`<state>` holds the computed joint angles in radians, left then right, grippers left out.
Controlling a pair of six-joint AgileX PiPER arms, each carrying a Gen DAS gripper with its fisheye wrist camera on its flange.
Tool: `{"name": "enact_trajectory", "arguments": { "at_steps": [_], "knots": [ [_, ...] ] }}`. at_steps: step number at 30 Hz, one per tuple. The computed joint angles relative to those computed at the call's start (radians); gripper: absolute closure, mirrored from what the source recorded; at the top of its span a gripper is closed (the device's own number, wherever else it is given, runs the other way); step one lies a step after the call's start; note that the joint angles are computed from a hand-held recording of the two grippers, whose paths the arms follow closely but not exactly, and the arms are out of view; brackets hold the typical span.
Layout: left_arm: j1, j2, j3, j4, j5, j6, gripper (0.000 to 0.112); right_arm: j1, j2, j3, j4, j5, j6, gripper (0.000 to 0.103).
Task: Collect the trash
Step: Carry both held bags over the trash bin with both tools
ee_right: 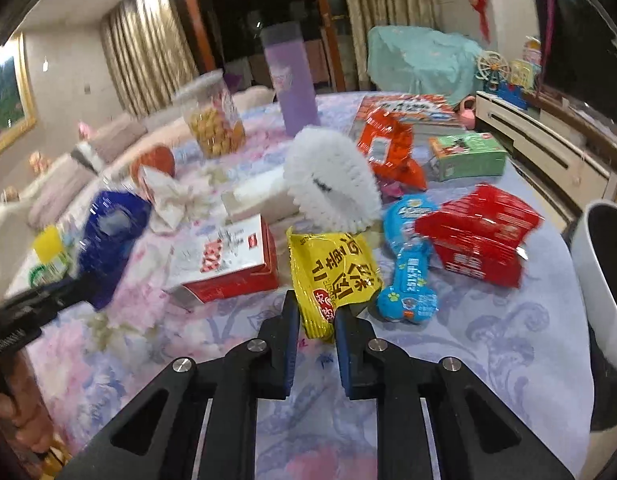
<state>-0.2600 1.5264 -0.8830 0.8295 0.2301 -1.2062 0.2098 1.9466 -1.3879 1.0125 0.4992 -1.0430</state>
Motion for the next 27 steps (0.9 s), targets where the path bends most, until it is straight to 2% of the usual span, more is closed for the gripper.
{"name": "enact_trajectory", "arguments": {
  "at_steps": [2,7,12,22,27],
  "knots": [
    [-0.030,0.012,-0.021,-0.002,0.006,0.003,0.090,-0.036,-0.036,0.046,0.079,0.029,-0.059,0.091],
    [-0.109,0.070,-0.099,-0.078,0.018,0.084,0.090,-0.122,-0.126,0.160,0.200,0.081,-0.174,0.091],
    [-0.183,0.133,-0.185,-0.172,0.040,0.186,0.090,-0.224,-0.169,0.215,0.241,0.144,-0.205,0.091],
    [-0.284,0.272,-0.389,-0.381,0.107,0.423,0.090,-0.385,-0.181,0.226,0.256,0.180,-0.226,0.091],
    [-0.319,0.327,-0.484,-0.442,0.146,0.502,0.090,-0.442,-0.180,0.222,0.262,0.193,-0.229,0.091]
  ]
}}
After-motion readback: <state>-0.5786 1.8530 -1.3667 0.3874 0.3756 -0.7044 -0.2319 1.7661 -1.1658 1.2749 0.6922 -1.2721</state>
